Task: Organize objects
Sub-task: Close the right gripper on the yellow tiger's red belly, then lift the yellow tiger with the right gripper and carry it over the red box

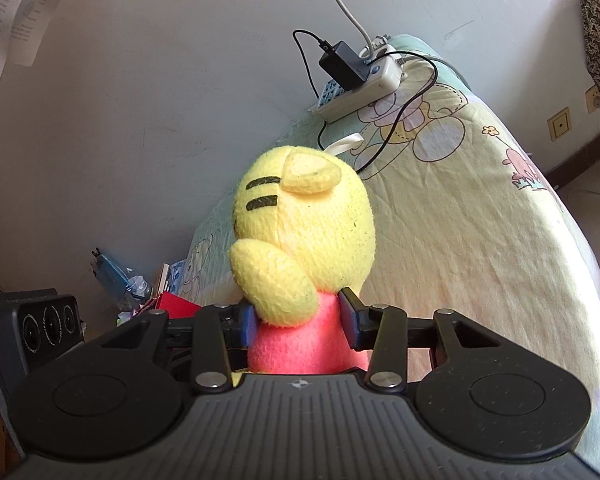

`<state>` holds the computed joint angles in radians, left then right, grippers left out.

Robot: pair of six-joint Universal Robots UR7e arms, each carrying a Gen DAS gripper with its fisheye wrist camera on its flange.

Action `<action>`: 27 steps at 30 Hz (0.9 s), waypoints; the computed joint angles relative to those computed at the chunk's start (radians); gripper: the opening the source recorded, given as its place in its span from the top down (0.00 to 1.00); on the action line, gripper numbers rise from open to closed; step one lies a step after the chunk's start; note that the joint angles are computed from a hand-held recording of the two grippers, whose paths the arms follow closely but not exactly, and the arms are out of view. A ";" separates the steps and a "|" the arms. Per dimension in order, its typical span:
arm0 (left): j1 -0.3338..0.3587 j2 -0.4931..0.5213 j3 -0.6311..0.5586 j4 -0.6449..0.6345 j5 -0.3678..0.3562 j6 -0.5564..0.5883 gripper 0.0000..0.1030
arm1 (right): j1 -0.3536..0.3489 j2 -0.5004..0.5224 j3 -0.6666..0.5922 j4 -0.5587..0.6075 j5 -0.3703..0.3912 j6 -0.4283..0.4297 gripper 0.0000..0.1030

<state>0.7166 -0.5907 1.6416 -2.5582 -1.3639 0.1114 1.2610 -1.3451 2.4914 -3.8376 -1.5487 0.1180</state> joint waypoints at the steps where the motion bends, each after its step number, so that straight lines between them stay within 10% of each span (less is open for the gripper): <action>1: -0.004 -0.012 0.016 -0.010 0.001 0.004 0.15 | 0.011 0.000 0.006 -0.009 -0.008 -0.004 0.57; 27: 0.037 -0.333 0.283 -0.097 0.038 0.120 0.17 | 0.359 0.243 -0.084 -0.167 -0.268 0.007 0.57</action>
